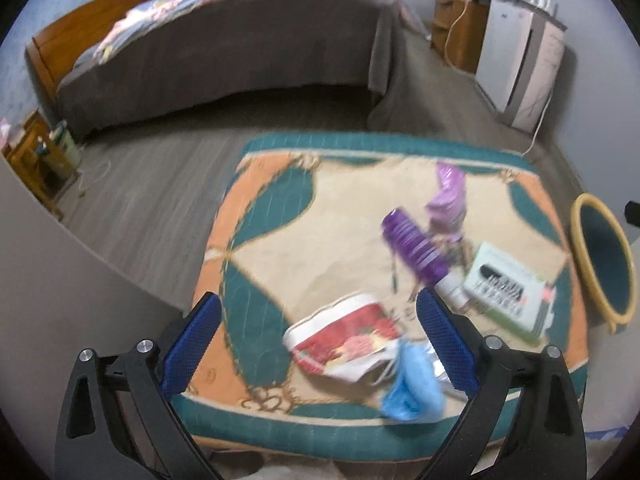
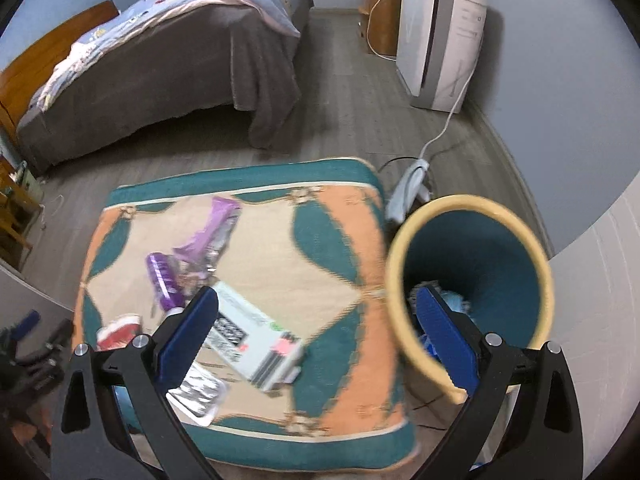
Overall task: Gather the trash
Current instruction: 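Move both open tools back over the cushion toward the paper cup and medicine box, then grasp the red-and-white paper cup with the left tool while the right tool grasps the COTALIN box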
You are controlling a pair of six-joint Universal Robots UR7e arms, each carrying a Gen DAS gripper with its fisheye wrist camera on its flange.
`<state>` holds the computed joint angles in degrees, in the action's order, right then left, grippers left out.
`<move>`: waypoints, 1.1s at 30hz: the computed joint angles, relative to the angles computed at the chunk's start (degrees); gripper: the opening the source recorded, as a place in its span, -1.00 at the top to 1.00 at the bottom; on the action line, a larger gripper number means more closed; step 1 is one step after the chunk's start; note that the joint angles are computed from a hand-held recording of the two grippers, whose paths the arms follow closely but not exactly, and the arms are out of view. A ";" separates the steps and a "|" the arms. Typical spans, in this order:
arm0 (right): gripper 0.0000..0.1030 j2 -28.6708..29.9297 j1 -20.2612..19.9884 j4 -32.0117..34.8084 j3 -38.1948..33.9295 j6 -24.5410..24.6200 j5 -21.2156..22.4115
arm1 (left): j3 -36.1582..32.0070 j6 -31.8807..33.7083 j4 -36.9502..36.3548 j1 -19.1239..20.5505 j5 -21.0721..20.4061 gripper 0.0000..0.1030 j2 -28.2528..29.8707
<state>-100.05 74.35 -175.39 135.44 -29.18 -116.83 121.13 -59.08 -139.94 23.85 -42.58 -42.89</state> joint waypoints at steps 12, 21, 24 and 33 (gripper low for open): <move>-0.89 11.18 0.41 0.87 -1.18 3.87 -8.04 | 0.00 4.90 -1.78 6.70 -8.48 -0.88 3.63; -0.89 16.75 -1.01 4.53 -2.52 -2.62 -6.33 | 0.52 9.08 -14.17 10.56 -14.97 -0.75 6.10; -0.89 18.23 -0.62 4.72 -2.42 -6.49 -6.68 | -0.03 10.86 -17.21 11.53 -16.63 -0.36 7.01; -0.89 23.55 -1.03 -0.11 -3.13 -10.14 -6.69 | -2.08 17.48 -18.06 9.69 -12.63 0.79 8.28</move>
<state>-76.50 73.32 -175.51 132.31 -39.32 -123.52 119.05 -41.60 -158.00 33.54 -55.21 -34.61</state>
